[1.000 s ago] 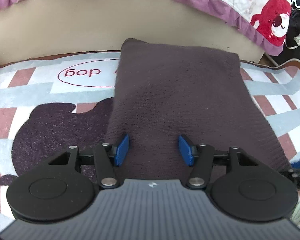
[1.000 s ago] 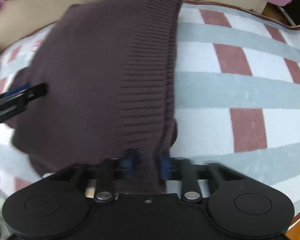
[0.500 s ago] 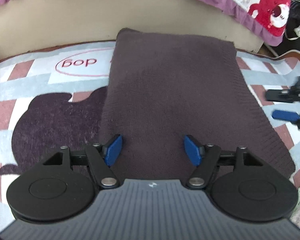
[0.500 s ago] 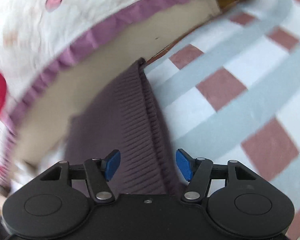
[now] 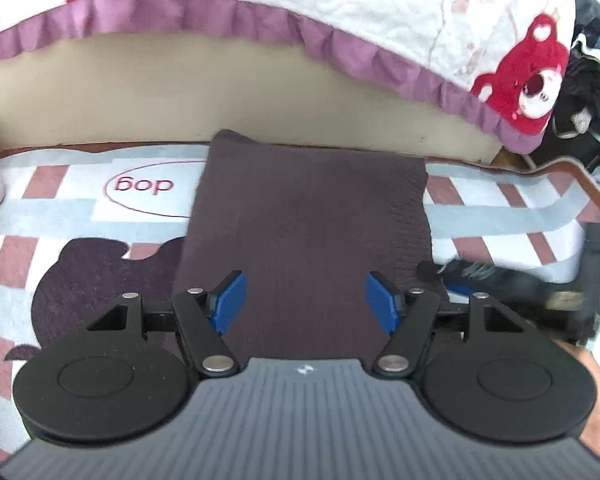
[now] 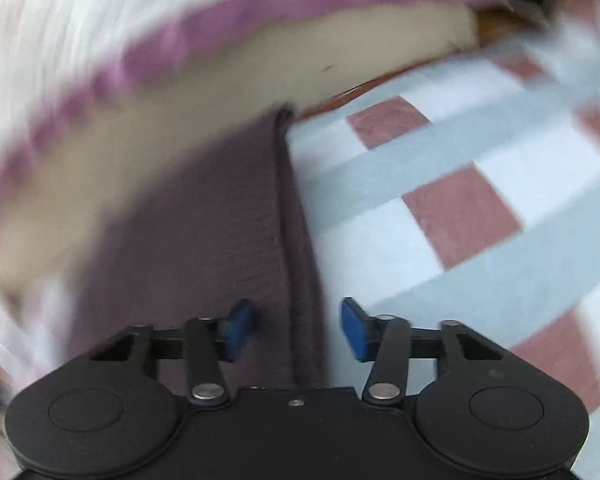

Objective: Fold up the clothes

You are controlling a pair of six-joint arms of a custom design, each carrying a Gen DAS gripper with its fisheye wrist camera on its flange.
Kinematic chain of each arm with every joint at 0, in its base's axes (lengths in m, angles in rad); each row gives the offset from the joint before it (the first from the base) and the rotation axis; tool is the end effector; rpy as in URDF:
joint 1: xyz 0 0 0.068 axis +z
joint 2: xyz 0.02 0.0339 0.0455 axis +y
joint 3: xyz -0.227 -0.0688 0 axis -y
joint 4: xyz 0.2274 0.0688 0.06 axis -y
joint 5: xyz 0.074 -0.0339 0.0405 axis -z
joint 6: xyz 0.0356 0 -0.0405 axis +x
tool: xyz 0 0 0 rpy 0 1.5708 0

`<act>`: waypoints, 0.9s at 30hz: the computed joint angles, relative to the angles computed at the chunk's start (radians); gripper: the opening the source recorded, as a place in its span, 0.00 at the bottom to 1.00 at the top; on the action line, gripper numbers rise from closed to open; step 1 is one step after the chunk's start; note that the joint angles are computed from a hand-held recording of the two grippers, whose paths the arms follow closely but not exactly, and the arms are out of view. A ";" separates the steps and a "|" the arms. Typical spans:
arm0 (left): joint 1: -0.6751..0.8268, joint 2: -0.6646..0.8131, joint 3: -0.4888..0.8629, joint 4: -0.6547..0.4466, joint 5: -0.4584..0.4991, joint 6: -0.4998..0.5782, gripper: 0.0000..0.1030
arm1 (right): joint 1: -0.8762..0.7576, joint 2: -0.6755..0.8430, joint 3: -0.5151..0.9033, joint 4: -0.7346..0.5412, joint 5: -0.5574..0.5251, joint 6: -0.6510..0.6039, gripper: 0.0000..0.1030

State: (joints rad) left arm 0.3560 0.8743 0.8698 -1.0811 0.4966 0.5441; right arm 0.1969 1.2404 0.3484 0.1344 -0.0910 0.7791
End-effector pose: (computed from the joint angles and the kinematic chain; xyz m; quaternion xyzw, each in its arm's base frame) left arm 0.1476 0.0368 0.2535 0.1471 0.9312 -0.1135 0.3134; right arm 0.2106 0.0453 0.1137 0.2461 0.8841 0.2221 0.3294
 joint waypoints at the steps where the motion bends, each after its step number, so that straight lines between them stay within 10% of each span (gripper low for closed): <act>1: -0.113 0.000 0.016 0.012 -0.096 -0.003 0.63 | -0.078 -0.036 -0.088 0.138 -0.107 0.101 0.50; 4: -0.396 -0.008 0.058 0.037 -0.392 0.001 0.63 | -0.195 -0.016 -0.250 0.487 -0.271 0.328 0.50; 6: -0.437 0.036 0.134 0.001 -0.407 0.008 0.64 | -0.208 -0.013 -0.287 0.568 -0.288 0.368 0.50; 12: -0.420 0.149 0.166 0.087 -0.305 -0.027 0.77 | 0.035 -0.234 -0.180 0.301 0.112 -0.151 0.60; 19: -0.228 0.327 0.012 0.307 -0.253 -0.057 0.77 | 0.210 0.217 0.290 -0.218 0.382 -0.324 0.69; 27: 0.229 0.671 0.183 0.133 0.145 0.312 0.77 | 0.004 0.258 0.271 -0.113 -0.023 -0.159 0.70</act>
